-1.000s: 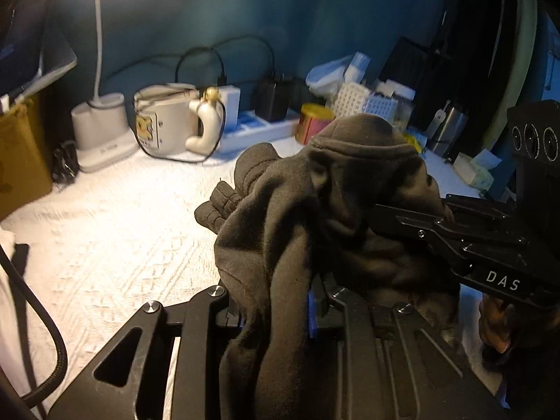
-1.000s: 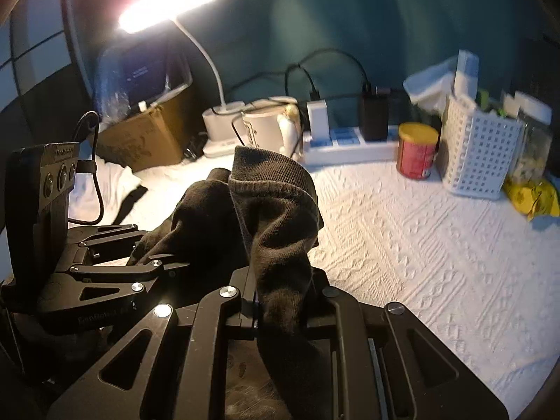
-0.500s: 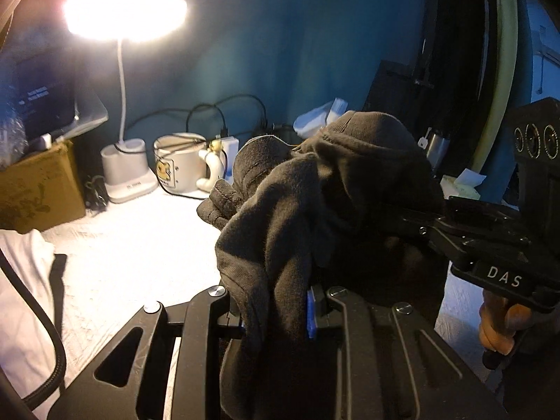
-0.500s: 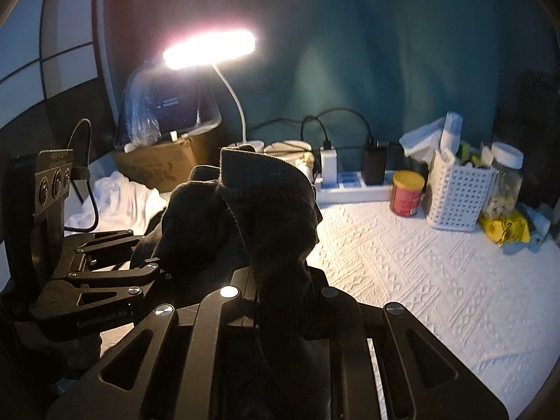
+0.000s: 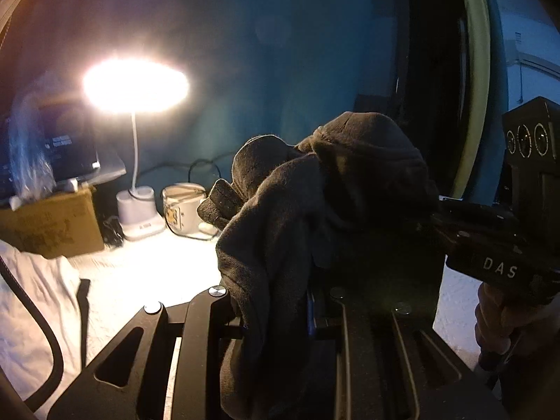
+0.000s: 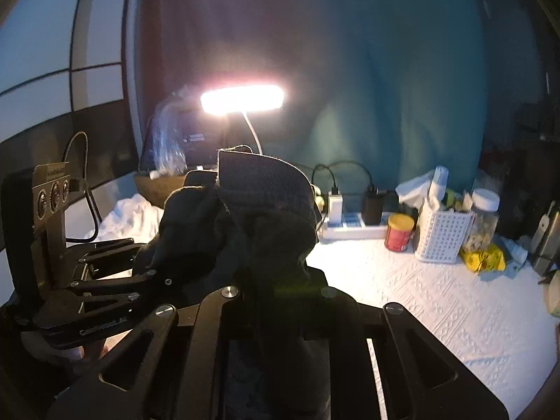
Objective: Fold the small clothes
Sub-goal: 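Carry the held shirt end up and over toward the collar with both grippers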
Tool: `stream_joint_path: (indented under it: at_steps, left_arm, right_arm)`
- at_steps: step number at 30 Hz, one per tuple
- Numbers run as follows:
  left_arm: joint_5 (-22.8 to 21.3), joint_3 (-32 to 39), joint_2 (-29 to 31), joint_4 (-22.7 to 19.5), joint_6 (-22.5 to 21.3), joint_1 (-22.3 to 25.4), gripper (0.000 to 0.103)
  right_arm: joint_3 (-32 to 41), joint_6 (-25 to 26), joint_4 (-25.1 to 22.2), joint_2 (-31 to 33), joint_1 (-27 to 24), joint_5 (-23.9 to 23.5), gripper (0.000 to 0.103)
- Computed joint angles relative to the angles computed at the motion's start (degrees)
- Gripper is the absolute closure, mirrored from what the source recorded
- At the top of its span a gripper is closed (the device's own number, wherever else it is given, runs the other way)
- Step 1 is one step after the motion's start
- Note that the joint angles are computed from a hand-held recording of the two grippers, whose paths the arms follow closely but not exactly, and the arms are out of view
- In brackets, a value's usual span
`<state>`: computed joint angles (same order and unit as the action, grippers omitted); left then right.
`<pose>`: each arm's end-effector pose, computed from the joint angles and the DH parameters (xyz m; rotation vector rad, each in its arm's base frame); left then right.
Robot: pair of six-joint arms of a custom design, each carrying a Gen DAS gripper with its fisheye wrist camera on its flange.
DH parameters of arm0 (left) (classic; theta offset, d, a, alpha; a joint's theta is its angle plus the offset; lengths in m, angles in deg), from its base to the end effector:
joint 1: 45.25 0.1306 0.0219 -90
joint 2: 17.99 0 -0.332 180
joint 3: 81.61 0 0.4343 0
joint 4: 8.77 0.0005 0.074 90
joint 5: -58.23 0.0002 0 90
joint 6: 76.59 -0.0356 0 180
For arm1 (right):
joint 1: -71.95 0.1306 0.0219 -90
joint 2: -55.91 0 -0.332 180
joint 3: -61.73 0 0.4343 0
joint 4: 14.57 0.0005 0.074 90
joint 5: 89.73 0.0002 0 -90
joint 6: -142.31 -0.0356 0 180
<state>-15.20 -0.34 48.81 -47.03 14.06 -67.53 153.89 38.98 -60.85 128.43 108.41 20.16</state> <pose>0.3758 -0.1655 0.5005 0.5617 1.9286 -0.5445 0.3511 0.2437 0.5449 -0.1889 2.0029 0.2015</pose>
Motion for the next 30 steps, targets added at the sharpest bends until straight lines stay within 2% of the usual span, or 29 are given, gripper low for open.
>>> stream_joint_path:
  at_steps: [11, 21, 30]
  left_arm:
    - [0.8, -3.2, -5.8, 3.4, 0.5, 2.4, 0.082]
    - [1.3, -4.8, -11.0, 4.0, 0.5, 4.9, 0.082]
    - [3.4, -6.6, -15.1, 4.9, 0.6, 11.1, 0.082]
  right_arm:
    - [1.8, 4.4, 2.3, -1.0, 5.6, 5.1, 0.088]
    - [3.8, 8.0, 4.7, -0.8, 10.7, 8.9, 0.088]
    - [7.6, 12.4, 7.2, 2.1, 15.5, 10.4, 0.088]
